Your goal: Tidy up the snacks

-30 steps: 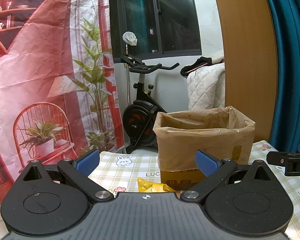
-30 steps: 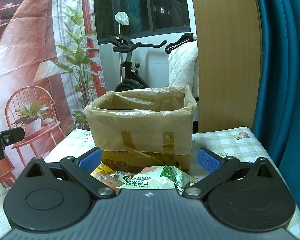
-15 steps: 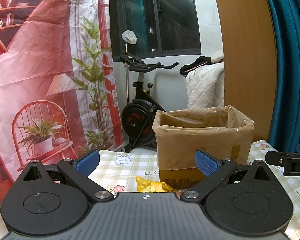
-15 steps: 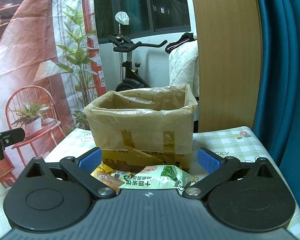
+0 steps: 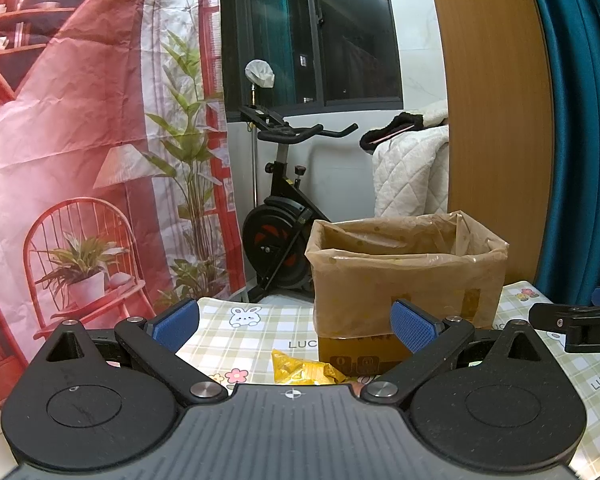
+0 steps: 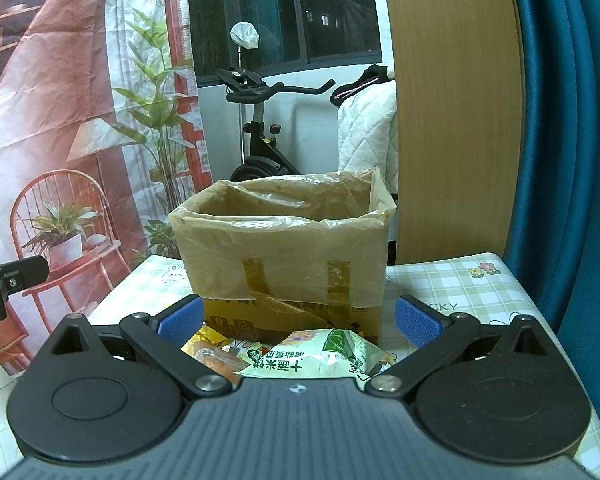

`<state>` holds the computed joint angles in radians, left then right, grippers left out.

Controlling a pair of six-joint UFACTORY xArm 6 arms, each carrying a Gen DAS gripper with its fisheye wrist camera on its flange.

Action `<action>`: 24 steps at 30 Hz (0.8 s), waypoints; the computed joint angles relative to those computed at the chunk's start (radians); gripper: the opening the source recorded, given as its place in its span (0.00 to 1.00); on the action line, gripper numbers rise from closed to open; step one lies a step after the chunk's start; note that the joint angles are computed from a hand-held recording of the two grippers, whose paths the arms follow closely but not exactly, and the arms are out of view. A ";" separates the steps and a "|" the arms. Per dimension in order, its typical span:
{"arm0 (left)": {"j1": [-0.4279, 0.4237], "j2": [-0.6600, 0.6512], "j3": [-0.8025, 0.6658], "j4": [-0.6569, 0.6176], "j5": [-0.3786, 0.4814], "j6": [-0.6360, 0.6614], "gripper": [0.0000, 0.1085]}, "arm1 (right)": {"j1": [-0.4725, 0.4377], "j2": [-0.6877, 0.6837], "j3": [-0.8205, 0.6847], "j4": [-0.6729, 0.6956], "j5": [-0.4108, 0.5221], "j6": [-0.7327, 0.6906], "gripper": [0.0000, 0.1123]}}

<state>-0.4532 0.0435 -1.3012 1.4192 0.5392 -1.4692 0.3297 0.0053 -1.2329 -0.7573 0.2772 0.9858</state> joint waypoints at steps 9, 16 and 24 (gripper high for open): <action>0.001 -0.004 0.006 0.003 -0.001 -0.007 0.95 | 0.003 0.000 0.002 -0.002 0.000 0.003 0.92; 0.019 -0.012 0.015 -0.015 -0.036 -0.028 0.95 | 0.003 0.002 0.001 -0.002 0.000 0.001 0.92; 0.107 -0.025 0.056 0.074 -0.225 -0.265 0.95 | 0.002 0.001 0.002 -0.013 -0.003 0.007 0.92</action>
